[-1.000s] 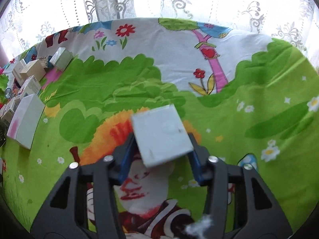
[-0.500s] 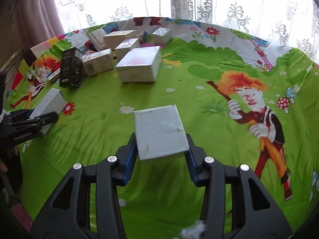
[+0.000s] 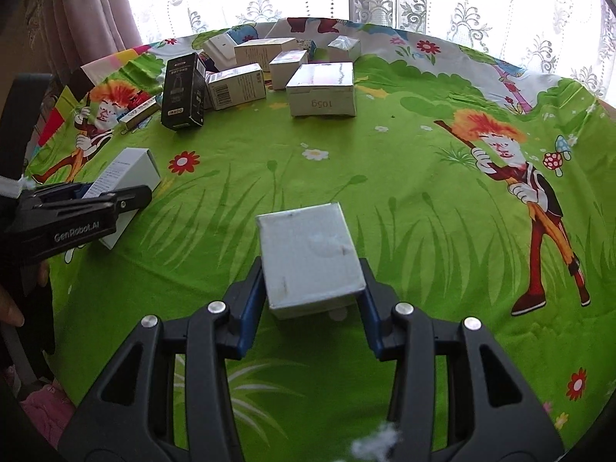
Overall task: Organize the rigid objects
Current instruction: 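Grasp the white text-printed box with the left tool while the right tool grasps a white box, then carry both held white boxes over to the purple-rimmed storage box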
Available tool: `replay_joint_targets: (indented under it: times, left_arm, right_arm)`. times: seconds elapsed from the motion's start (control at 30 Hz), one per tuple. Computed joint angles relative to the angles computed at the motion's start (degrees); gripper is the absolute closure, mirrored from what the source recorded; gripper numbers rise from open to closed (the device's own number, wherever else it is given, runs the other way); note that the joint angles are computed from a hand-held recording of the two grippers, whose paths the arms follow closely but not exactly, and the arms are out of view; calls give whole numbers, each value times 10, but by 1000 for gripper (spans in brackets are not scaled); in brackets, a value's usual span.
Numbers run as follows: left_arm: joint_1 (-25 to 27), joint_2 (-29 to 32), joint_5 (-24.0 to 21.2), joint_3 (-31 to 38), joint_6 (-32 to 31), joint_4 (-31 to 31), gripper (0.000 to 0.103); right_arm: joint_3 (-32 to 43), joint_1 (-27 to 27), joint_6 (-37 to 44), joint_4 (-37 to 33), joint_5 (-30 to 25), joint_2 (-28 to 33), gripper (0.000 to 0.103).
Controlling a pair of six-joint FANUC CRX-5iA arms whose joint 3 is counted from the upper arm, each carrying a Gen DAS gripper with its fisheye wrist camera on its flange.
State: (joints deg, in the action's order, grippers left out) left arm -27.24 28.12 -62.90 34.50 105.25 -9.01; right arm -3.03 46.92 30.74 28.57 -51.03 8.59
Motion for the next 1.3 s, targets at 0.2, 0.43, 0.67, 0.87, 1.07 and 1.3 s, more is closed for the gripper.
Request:
replay_joint_targets:
  times: [0.2,0.43,0.67,0.87,1.07,1.3]
  left_arm:
    - [-9,-73,36,-74,33,-23,60]
    - [-48,-159,122,-94,95,-137,60]
    - [-105,-217,182,-86,150,-263,60]
    - [-137,-230,207,-81,155,-299,60]
    - [-169,-231,227,-78,163,-323,60]
    - [-205,-214,250,-62,122,-309,60]
  right_arm:
    - [-15,29,-44,59,-6,-18,54]
    - [-30,67,-148,255,-34,-54,54]
    - [-25,104,-196,430,-100,-82,54]
    - [-39,126,-216,499,-139,-106,54]
    - [-73,146,-239,530,-187,-139,54]
    - [-122,182,-270,535,-278,-185,54]
